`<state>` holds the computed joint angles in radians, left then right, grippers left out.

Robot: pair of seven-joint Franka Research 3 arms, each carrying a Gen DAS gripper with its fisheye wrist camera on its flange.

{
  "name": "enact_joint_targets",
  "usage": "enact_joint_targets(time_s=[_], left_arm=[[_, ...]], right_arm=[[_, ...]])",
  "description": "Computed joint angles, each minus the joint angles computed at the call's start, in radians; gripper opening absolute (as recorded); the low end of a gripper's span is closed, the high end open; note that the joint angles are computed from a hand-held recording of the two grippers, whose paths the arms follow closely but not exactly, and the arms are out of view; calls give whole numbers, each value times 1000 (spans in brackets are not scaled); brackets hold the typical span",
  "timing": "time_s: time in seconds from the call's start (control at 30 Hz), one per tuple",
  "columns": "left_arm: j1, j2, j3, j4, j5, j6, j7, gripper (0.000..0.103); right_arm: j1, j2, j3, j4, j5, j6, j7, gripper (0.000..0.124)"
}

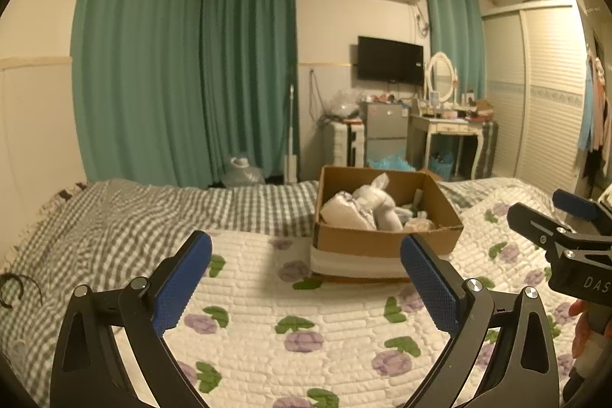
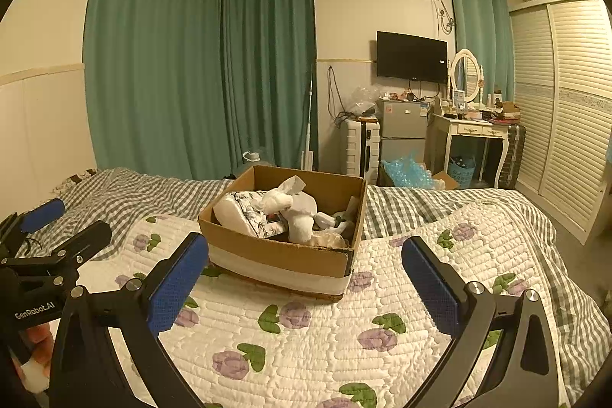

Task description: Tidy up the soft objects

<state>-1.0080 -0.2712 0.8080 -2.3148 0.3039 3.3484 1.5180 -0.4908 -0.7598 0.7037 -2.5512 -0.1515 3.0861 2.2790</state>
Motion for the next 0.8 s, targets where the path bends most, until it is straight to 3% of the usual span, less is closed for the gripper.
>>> enact_joint_targets(time_s=[0.8], left_arm=[[56, 4, -55, -5, -1, -4, -14, 101]], right_arm=[[5, 2, -3, 4, -15, -18, 11, 102]])
